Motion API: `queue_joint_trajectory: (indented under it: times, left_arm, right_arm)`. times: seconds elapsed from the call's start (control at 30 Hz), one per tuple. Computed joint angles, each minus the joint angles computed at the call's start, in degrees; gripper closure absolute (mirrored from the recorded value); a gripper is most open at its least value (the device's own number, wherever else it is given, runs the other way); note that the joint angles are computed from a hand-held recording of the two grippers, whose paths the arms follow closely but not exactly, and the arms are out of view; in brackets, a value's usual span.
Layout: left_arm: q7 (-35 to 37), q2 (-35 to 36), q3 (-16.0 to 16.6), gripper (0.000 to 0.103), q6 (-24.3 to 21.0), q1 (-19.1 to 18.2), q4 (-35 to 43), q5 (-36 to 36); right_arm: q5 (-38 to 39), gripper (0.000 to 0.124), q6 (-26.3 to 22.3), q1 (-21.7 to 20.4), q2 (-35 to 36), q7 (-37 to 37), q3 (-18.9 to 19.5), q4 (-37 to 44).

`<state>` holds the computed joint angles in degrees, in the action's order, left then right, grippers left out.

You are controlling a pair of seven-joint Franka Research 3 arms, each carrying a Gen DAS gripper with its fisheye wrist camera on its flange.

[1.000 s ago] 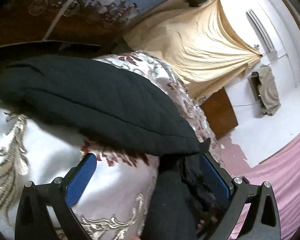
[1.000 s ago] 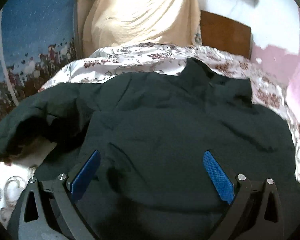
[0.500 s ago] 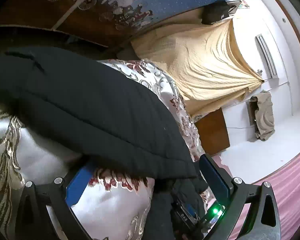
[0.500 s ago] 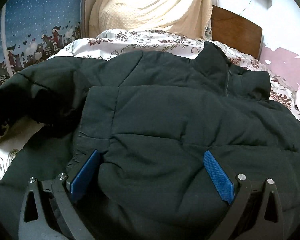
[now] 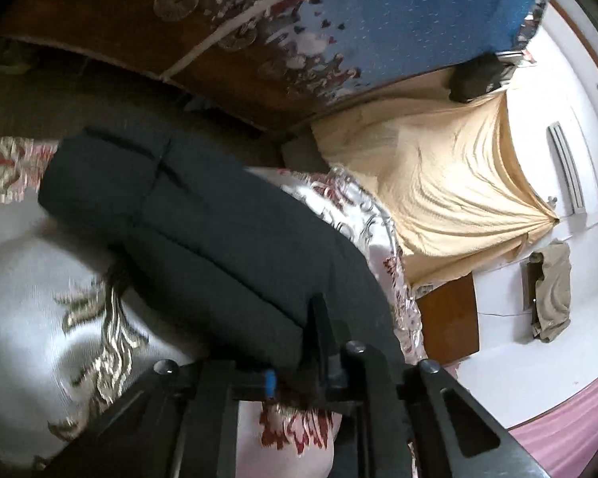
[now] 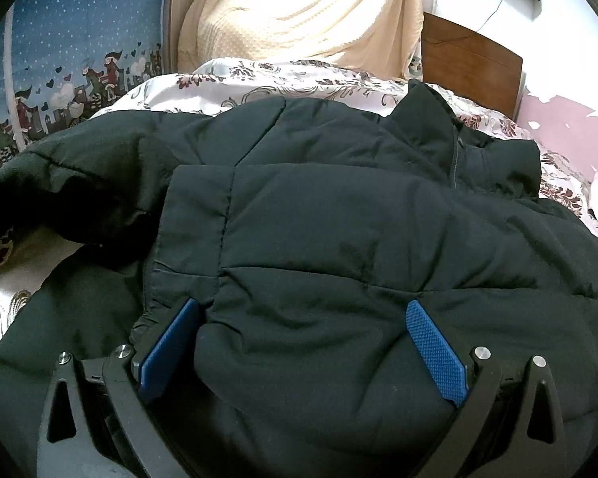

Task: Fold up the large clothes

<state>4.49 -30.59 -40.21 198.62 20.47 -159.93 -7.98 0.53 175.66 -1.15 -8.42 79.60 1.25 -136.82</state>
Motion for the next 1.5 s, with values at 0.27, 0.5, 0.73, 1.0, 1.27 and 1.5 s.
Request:
queue_joint_trajectory:
  times: [0.27,0.5,0.73,1.0,1.27,1.5]
  left_arm:
    - [5.33,-4.94,1.39,0.095,-3.66,2.89,4.25,5.75]
    - [14.27,-1.15,8.54,0.095,-10.08,-1.81,17.75,18.6]
    - [25.33,10.63,14.87,0.095,-19.91,-15.43,36.65,29.26]
    - [47.48,30.62,18.47,0.095,-37.58,-36.2,62.19,29.81]
    - [61.96,49.05,17.0,0.095,-52.53,-47.23,80.46,24.87]
    - [68.43,55.15,19.76,0.092,-60.68,-53.23,83.45,21.9]
  right_arm:
    - [3.76,0.022,-1.07,2.31,-0.2,-2.87,-1.78,0.46]
    - [25.23,0.022,-13.13,8.66,-7.35,-25.21,-10.54,2.02]
    - [27.61,0.022,-22.02,0.22,-15.91,-29.2,-13.4,1.1]
    - [25.82,0.022,-25.96,-10.45,-21.79,-31.17,-18.52,-3.14]
    - [37.49,0.022,-27.49,-10.78,-18.71,-36.23,-24.96,-2.04]
    - [48.77,0.022,-33.49,-12.69,-13.53,-38.95,-27.73,1.07]
